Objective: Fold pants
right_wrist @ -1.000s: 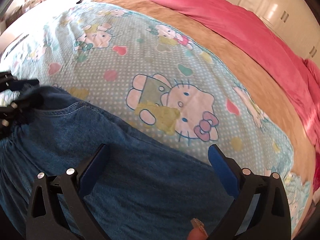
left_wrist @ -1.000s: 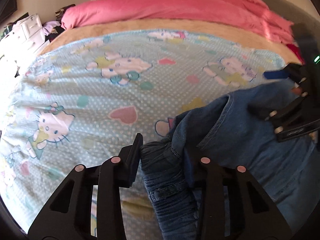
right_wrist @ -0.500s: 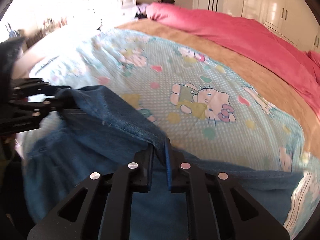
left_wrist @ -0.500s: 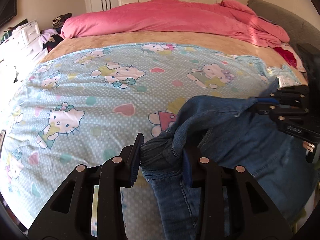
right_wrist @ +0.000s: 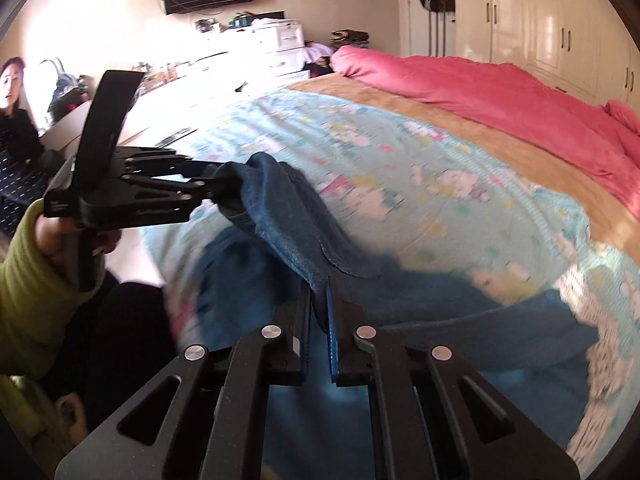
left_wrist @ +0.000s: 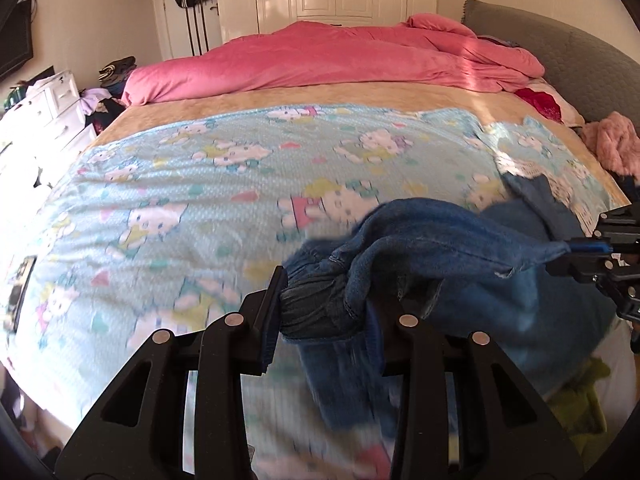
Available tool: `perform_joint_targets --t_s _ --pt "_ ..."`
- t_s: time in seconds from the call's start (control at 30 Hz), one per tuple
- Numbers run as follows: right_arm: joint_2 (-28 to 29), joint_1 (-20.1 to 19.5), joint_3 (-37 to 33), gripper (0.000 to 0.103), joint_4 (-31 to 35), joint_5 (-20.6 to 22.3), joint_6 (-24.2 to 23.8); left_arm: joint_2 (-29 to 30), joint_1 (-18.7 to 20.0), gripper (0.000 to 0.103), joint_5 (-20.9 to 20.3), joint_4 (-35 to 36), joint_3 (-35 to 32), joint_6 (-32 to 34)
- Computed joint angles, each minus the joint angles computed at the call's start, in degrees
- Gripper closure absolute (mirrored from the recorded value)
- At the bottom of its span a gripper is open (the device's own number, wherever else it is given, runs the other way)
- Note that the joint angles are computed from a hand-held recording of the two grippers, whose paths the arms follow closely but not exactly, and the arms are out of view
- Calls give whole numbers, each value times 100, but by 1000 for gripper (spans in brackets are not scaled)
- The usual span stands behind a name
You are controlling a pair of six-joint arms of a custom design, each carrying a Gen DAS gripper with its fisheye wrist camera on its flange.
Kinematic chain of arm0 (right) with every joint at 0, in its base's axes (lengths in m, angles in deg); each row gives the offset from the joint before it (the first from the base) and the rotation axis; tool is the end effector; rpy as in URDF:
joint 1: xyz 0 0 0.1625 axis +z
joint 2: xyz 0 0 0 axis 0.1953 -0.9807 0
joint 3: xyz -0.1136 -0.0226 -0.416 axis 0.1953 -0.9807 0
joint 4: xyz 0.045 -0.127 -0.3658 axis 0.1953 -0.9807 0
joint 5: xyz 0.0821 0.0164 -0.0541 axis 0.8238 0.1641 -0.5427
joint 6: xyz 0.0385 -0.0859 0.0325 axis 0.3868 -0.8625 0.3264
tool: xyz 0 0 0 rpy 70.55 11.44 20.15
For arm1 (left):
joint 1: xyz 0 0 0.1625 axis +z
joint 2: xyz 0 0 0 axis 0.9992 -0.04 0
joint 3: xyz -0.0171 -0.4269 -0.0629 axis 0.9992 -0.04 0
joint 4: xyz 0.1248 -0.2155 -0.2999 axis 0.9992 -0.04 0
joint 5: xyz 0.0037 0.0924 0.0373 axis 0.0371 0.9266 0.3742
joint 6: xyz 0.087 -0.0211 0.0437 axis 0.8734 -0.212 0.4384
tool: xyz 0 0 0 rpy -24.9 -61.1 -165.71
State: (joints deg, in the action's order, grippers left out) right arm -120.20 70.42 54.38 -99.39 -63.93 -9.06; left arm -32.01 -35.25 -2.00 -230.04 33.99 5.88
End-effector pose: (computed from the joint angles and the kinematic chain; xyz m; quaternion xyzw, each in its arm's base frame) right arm 0.0285 -0.7648 0.2408 0.5544 -0.8169 0.1348 0.0851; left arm -0.2569 -0.6943 0.0275 0.1240 0.8430 -0.3606 0.3795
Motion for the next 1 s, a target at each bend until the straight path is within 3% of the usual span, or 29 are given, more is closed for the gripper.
perform_joint_targets --t_s 0.17,0.37,0.63,0.77,0.87,1.0 --pt "-433 -146 831 97 -116 -240 -433 -185 -107 75 -42 138 656 -537" --pt "-446 -226 1339 97 -570 -622 -461 -314 -111 73 -41 900 905 -1287" --pt "-479 -271 1386 97 -583 -527 -606 -708 -277 70 -67 1058 1622 -2080" --pt "-410 -302 1349 97 -580 -561 -498 -837 -383 79 69 1501 1756 -2610" --pt "-401 -322 1390 94 -588 -589 -529 -825 -514 80 17 1037 1745 -2378" --pt "-360 -325 1345 94 -498 -659 -410 -383 -566 80 -157 676 1020 -1333"
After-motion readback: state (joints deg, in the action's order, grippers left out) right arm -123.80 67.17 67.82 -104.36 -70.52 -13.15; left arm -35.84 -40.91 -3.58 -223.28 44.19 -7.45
